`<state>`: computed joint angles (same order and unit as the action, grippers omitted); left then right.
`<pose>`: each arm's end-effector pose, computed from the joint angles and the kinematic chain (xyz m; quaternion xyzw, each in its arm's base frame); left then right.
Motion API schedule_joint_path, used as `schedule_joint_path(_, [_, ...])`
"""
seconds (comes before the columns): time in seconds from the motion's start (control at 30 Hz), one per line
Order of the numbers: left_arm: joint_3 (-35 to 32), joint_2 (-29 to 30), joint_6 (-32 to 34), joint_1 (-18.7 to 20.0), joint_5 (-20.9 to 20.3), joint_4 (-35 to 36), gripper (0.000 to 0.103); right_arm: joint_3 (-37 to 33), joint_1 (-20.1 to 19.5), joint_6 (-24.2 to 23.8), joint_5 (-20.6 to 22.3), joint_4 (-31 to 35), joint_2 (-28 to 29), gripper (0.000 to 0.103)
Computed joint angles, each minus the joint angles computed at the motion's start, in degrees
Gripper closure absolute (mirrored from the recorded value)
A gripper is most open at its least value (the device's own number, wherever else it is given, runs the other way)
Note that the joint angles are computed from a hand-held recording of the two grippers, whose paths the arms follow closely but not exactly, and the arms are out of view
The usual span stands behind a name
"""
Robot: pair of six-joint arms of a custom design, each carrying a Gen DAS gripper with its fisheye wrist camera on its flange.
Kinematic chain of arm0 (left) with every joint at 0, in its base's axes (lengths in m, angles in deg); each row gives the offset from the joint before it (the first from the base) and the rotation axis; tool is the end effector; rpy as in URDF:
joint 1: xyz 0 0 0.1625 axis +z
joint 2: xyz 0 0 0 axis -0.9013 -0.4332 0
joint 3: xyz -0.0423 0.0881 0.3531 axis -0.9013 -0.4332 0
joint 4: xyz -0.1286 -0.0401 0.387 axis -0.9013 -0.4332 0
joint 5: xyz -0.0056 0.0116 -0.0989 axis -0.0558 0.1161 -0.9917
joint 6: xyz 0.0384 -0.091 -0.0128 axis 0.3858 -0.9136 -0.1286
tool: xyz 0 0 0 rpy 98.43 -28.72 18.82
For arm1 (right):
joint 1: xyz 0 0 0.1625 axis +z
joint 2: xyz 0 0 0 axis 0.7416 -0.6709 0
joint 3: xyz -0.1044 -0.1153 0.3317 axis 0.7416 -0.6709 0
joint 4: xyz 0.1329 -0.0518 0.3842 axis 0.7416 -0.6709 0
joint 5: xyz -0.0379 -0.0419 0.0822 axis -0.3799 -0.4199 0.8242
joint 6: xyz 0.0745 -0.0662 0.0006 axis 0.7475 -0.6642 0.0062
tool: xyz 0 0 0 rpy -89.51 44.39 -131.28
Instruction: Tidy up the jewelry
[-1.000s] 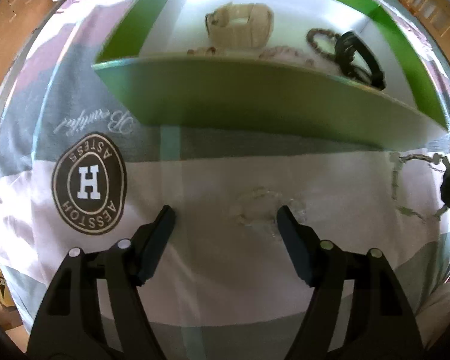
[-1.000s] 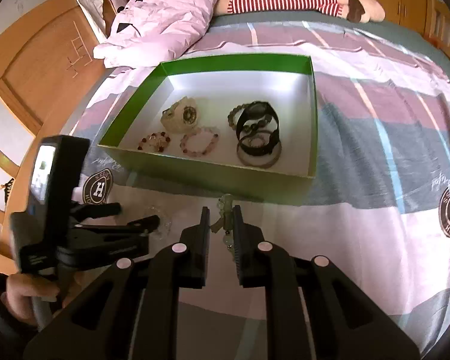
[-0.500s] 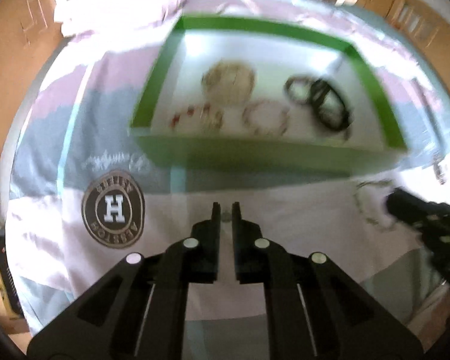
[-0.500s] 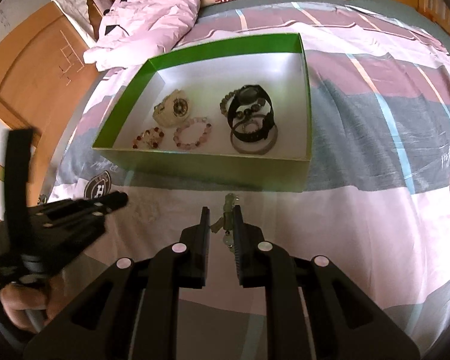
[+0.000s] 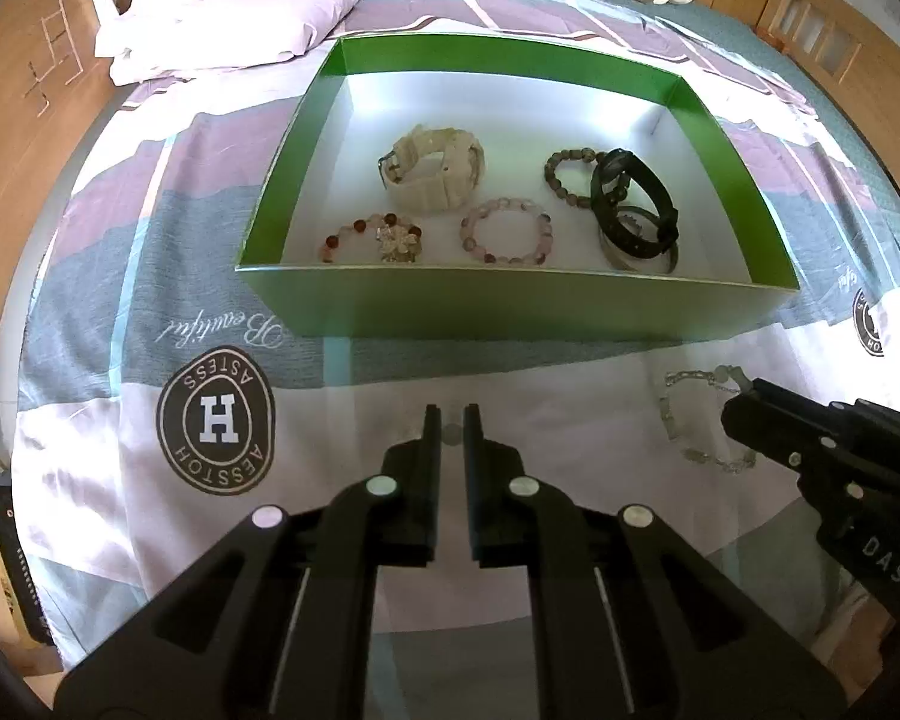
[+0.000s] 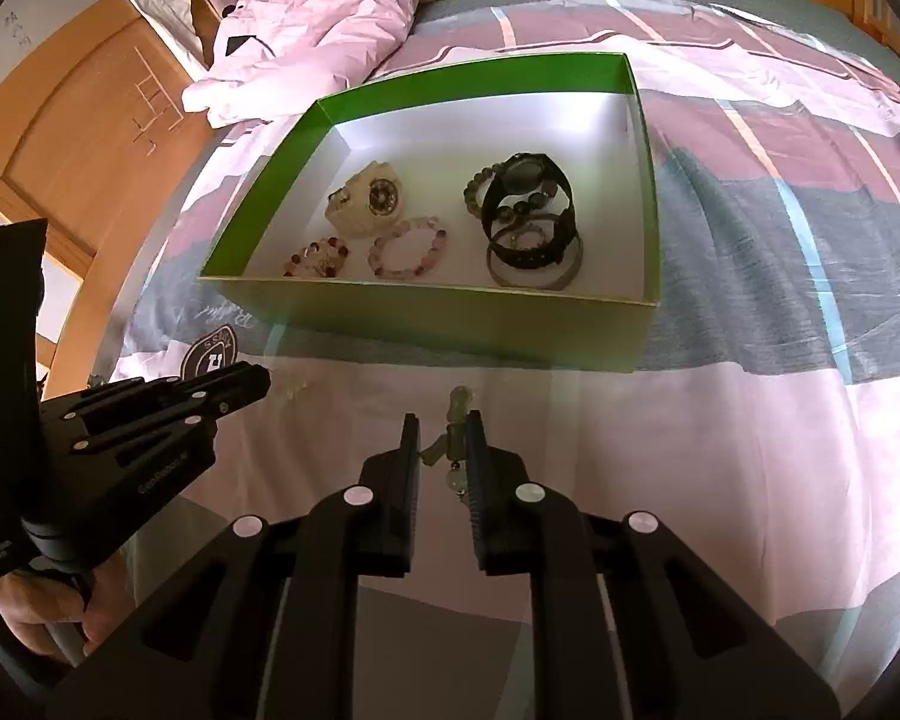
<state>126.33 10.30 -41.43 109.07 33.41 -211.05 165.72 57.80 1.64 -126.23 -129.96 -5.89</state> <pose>-0.2186 -0.4870 0.1039 0.2918 0.9024 -0.0890 0.3042 0.1874 -0.3896 0.1354 -0.0344 -0.9302 0.2754 0.2401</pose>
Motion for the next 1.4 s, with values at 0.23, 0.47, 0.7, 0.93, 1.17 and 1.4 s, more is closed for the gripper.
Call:
schedule_joint_path(0.23, [-0.3,0.2,-0.4,0.4,-1.0,0.7,0.096,0.2,-1.1,0.4,0.9,0.7,-0.4,0.088])
schedule_joint_path(0.47, [-0.3,-0.2,-0.2,0.1,-0.7,0.5,0.096,-0.4,-1.5,-1.2,0.9,1.2,0.5,0.088])
schedule_joint_path(0.7, [-0.3,-2.2,-0.4,-0.8,-1.5,0.0,0.096,-0.1,-0.2,-2.3,2.1,1.0,-1.9,0.088])
schedule_joint_path(0.93, [-5.1,-0.6,2.9,-2.4,-1.6,-2.7,0.096,-4.4,2.8,-5.2,-0.4,0.8,-3.6,0.088])
schedule_joint_path(1.17, [-13.3,6.8,6.7,-1.3,0.6,-3.3,0.096,-14.9,2.1,-10.1,-4.1,3.9,2.6,0.088])
schedule_joint_path(1.4, [-19.9,14.3,9.4,0.7,2.9,-4.1,0.096,-20.0,-2.6,-10.3,-1.9,6.6,7.6,0.088])
